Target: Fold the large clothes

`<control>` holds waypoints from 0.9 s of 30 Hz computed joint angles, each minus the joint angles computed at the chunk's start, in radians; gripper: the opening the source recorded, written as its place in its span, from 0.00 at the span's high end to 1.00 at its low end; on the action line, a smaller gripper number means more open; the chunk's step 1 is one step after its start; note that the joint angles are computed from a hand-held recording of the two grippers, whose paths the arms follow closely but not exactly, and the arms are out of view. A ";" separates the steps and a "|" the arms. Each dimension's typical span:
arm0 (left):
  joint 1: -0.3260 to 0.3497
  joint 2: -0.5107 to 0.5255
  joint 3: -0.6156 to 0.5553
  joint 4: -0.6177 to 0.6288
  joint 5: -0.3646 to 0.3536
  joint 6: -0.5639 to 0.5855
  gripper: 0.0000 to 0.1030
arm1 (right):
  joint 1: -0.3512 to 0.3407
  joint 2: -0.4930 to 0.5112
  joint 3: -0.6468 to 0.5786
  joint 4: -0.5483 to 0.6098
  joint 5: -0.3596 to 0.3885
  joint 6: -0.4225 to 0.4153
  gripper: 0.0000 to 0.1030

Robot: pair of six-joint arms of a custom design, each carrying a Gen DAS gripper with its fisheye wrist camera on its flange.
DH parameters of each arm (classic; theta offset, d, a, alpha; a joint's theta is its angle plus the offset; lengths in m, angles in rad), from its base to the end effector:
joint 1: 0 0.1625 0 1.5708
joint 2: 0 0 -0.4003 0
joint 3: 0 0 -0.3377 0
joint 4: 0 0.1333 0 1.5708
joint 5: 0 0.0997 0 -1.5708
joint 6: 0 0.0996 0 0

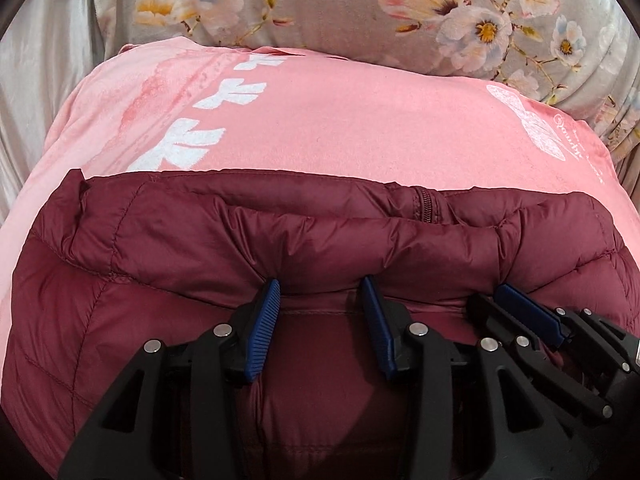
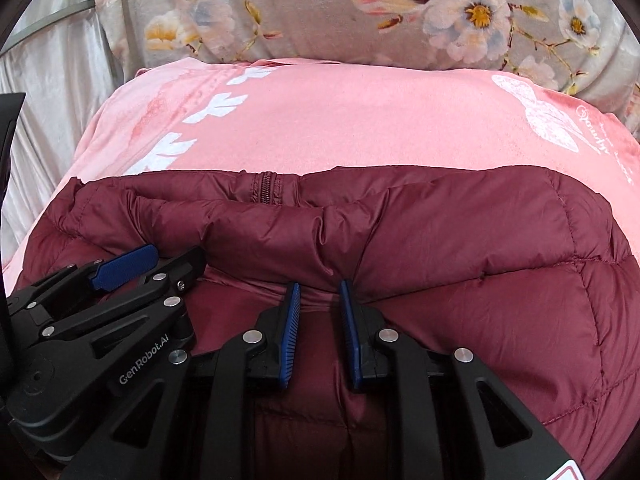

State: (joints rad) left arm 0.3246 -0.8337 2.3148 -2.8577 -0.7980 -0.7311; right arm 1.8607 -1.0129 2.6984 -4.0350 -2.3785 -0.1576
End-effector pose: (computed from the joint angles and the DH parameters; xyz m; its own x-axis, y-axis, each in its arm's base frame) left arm -0.2987 -0.3145 0.0333 -0.6959 0.3282 -0.6388 0.6251 0.7147 -0.3137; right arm 0.1424 -0.2628 0.1876 -0.7655 0.1782 0.6183 -0.3277 0.7190 -0.6129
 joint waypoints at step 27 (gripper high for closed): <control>-0.010 0.015 -0.006 0.014 0.026 -0.036 0.58 | -0.026 -0.022 0.008 0.005 0.039 0.000 0.82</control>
State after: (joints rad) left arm 0.3146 -0.8186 2.3092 -2.8437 -0.7725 -0.7672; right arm 1.8349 -1.0354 2.7059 -4.0299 -2.3392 -0.1576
